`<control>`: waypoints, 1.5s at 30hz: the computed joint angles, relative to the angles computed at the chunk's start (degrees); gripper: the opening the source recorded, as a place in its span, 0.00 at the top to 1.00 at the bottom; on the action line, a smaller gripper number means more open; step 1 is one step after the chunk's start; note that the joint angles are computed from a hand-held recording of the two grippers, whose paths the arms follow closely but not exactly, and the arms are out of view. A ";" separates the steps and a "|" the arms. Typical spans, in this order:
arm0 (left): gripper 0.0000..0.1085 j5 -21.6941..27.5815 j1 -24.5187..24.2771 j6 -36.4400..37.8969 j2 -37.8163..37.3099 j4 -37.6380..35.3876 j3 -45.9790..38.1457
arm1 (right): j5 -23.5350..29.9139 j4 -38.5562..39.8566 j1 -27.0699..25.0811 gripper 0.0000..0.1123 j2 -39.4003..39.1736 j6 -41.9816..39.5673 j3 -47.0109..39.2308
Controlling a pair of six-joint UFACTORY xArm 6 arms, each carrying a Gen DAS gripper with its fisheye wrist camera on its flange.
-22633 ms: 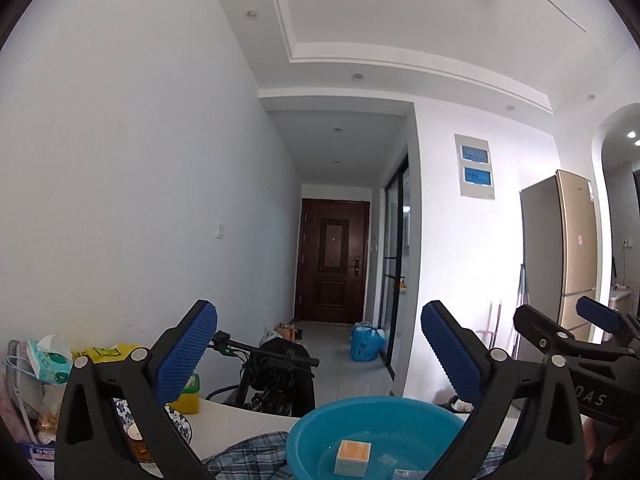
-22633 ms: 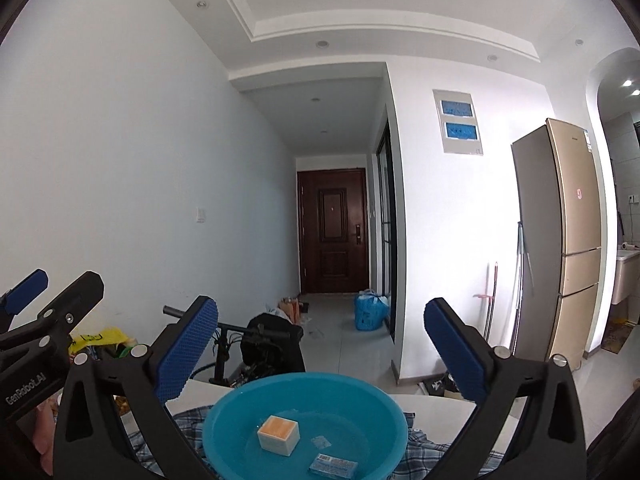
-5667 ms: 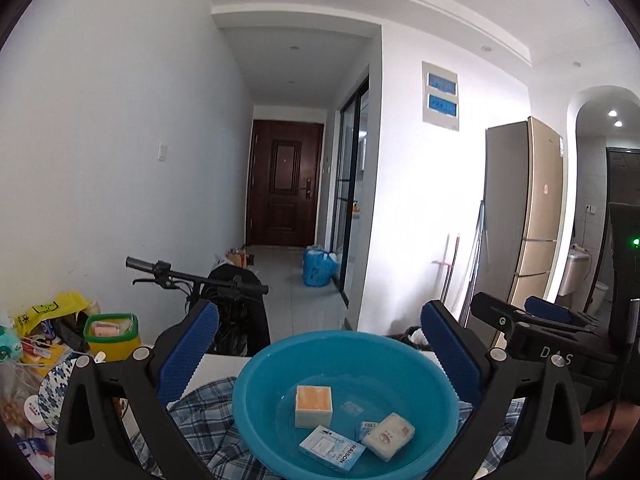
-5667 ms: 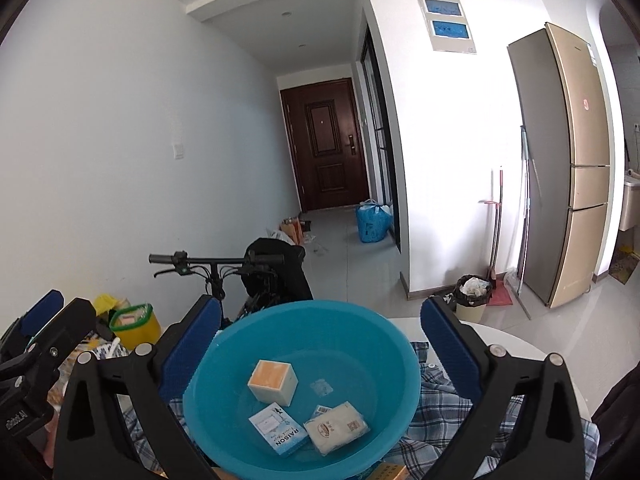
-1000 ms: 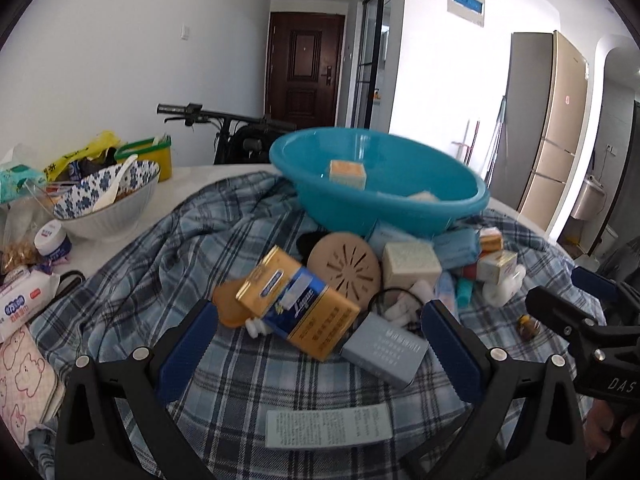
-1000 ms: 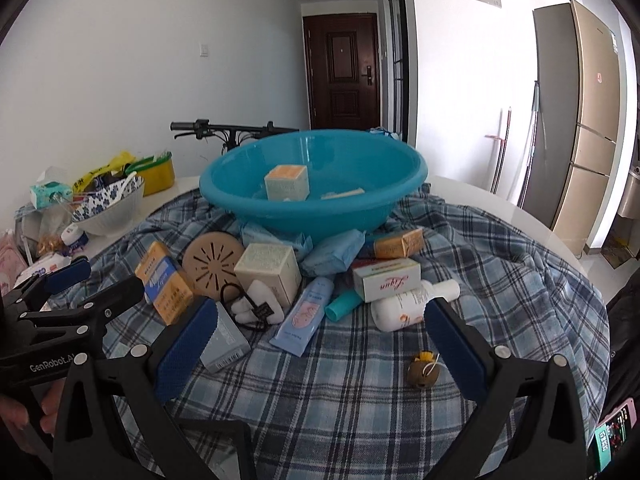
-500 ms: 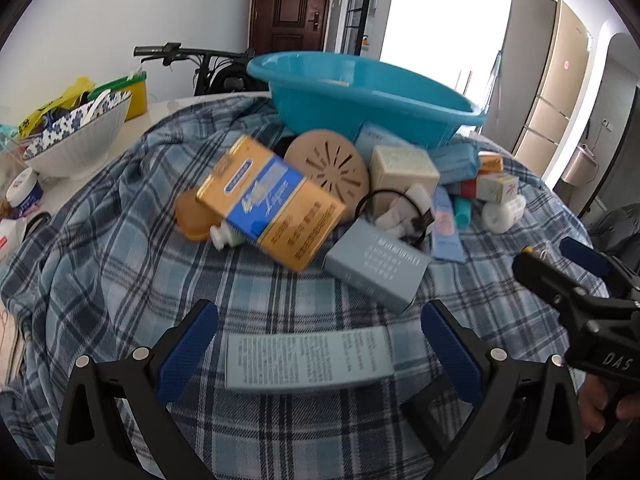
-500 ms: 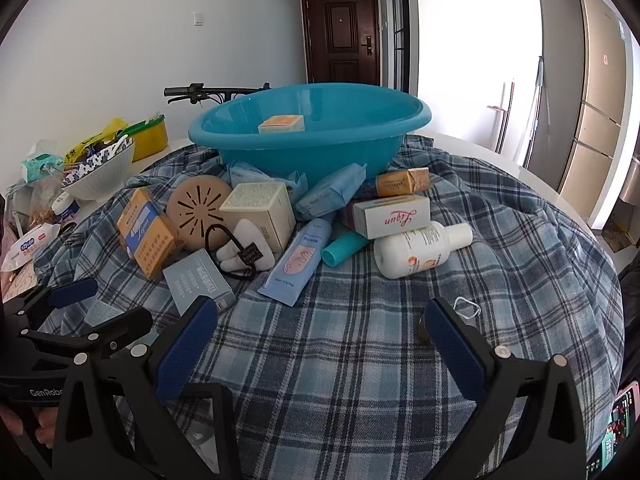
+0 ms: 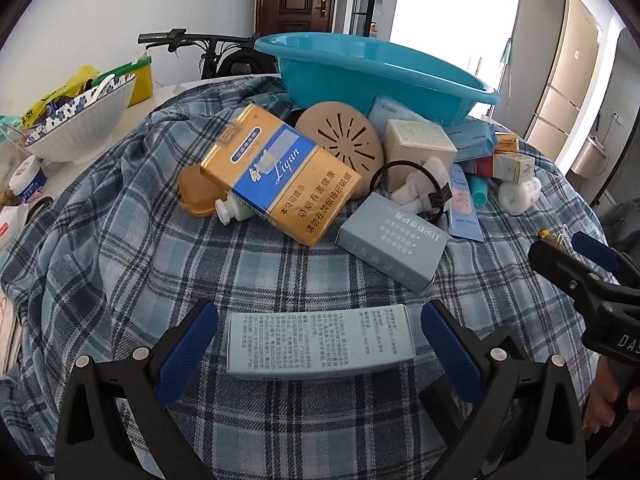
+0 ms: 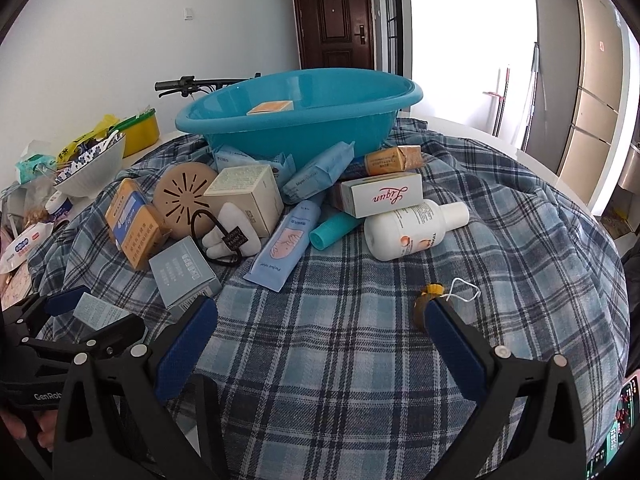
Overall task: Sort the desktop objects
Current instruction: 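Grasp the pale blue printed box with the left gripper while the right gripper grasps the black square frame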
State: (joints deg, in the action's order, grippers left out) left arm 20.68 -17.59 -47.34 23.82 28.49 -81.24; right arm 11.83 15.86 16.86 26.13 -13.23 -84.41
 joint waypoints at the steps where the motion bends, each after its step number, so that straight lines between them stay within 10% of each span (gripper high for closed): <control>1: 0.05 -0.42 0.07 -0.44 -0.10 0.34 0.24 | 0.17 -0.11 -0.04 0.08 0.13 0.11 -0.11; 4: 0.23 -0.95 -0.02 0.65 -0.25 -0.62 0.58 | 0.65 0.12 -0.17 0.08 0.32 0.12 -0.33; 19: 0.23 -2.61 0.51 -2.83 -3.67 3.13 4.39 | 3.73 15.28 1.27 0.09 -2.41 -17.05 2.01; 30: 0.23 -1.31 0.37 -2.10 -2.33 2.48 2.97 | 13.83 26.95 0.83 0.67 -3.64 -29.97 2.06; 38: 0.23 -1.01 0.42 -1.35 -2.10 1.80 2.76 | 16.50 29.74 1.14 0.71 -4.51 -34.68 2.42; 45: 0.23 -0.93 0.30 0.14 -1.94 0.52 2.57 | 17.98 28.68 1.51 0.93 -3.91 -34.96 1.82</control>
